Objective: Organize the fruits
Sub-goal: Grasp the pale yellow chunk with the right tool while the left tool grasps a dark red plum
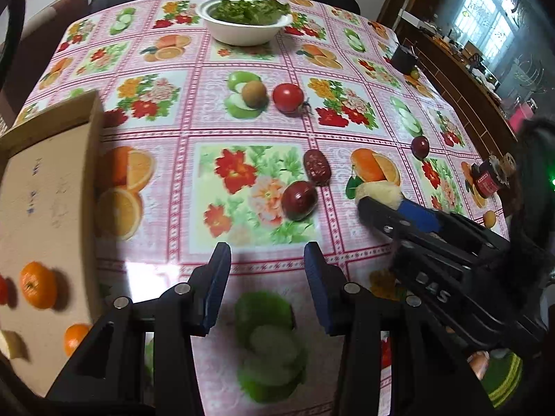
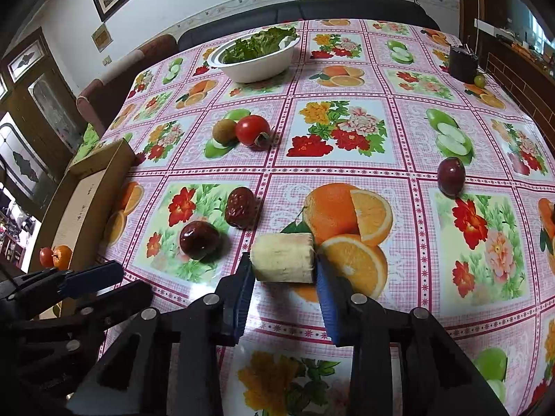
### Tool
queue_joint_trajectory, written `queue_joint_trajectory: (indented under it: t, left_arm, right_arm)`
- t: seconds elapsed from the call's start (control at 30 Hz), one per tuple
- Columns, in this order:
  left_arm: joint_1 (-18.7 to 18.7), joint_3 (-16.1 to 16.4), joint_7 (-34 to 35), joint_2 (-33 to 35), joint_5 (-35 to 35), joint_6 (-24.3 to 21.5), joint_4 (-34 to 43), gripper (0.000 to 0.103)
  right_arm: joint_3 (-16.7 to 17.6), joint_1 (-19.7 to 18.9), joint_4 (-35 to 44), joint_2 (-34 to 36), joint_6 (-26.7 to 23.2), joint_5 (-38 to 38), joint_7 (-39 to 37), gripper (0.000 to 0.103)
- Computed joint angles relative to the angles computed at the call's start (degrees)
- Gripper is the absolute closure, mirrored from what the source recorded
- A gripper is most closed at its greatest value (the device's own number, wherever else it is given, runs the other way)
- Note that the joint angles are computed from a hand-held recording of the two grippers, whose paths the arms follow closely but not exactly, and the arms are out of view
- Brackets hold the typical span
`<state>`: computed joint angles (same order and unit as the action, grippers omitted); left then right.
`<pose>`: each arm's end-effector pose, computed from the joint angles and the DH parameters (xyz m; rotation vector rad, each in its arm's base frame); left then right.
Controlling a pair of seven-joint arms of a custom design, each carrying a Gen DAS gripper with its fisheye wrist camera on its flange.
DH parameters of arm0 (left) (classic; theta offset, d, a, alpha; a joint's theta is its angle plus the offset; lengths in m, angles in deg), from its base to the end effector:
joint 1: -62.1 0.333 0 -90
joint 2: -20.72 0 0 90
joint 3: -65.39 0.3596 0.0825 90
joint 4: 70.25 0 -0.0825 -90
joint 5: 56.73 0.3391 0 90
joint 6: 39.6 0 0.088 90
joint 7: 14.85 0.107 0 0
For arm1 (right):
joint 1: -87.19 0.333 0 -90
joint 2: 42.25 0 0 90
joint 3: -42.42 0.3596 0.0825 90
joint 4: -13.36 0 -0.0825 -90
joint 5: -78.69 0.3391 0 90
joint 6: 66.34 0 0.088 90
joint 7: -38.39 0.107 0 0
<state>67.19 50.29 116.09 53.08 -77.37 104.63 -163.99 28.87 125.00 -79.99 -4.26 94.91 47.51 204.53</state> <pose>0.6956 -0.0827 0.3947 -1.4276 2.5977 -0.7476 0.6282 0.3532 0.3553 -1.4757 2.0943 -0.5105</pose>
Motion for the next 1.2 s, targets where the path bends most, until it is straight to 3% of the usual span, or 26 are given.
queue_joint_trajectory:
  t: [0.17,0.47,0.53,0.6,0.73,0.83,0.97,1.03,1.1,1.13,1.17,1.2]
  left_arm:
    - [-2.1,0.2,-2.2,2.6,1.7,-0.7,3.3,0.062]
    - [-3.6,-0.9,-3.3,4.8,3.6,2.1,4.9,0.062]
    - [-4.0,-0.7,-3.4,4.5,4.1,4.4,3.7,0.066]
    - [-3.7,-0.8,-3.5,4.3,4.3,5.7,3.0,0.077]
    - [-2.8,-1.3,-3.5,4.2,3.9,5.1,3.0,0.078]
    - [-2.2,-1.5,-2.9,2.8,3.9,7.7,0.5,0.078]
    - [-0.3,-2.5,-1.5,1.3,2.3,8.5,-1.7,0.078]
    - [0.5,-2.7,-0.8,0.8,1.4,8.5,-2.4,0.078]
    - [1.1,-2.9,-0.1,0.4,0.7,8.6,-2.9,0.078]
    - [1.3,-3.0,0.2,0.2,0.2,8.5,-3.1,0.078]
    - [1.4,-2.9,0.4,0.2,-0.1,8.4,-3.1,0.078]
    - [1.5,-2.8,0.4,0.2,-0.3,8.1,-3.0,0.078]
  right_arm:
    - [-4.5,2.9,-5.6,-3.2,3.3,-3.7,7.6,0.067]
    - [-4.7,2.6,-10.8,-6.7,5.2,-7.2,13.1,0.067]
    - [-4.6,2.5,-11.2,-7.0,5.2,-7.8,13.9,0.067]
    - [-4.6,2.5,-11.5,-7.4,4.9,-8.7,14.7,0.068]
    - [-4.4,2.6,-11.6,-8.0,4.5,-10.7,16.5,0.069]
    - [-3.6,2.4,-11.0,-8.3,3.7,-12.3,17.2,0.075]
    - [-2.1,1.9,-10.1,-8.5,2.9,-14.2,17.4,0.092]
    - [-1.2,1.4,-9.9,-8.5,2.8,-14.6,17.3,0.092]
    - [-0.4,0.8,-9.9,-8.5,2.1,-14.3,17.2,0.087]
    - [0.5,0.3,-9.9,-8.7,1.1,-13.4,16.7,0.078]
    - [1.1,-0.1,-10.0,-8.8,0.8,-12.8,16.4,0.063]
    - [0.9,-0.2,-10.3,-8.9,1.5,-13.1,17.1,0.059]
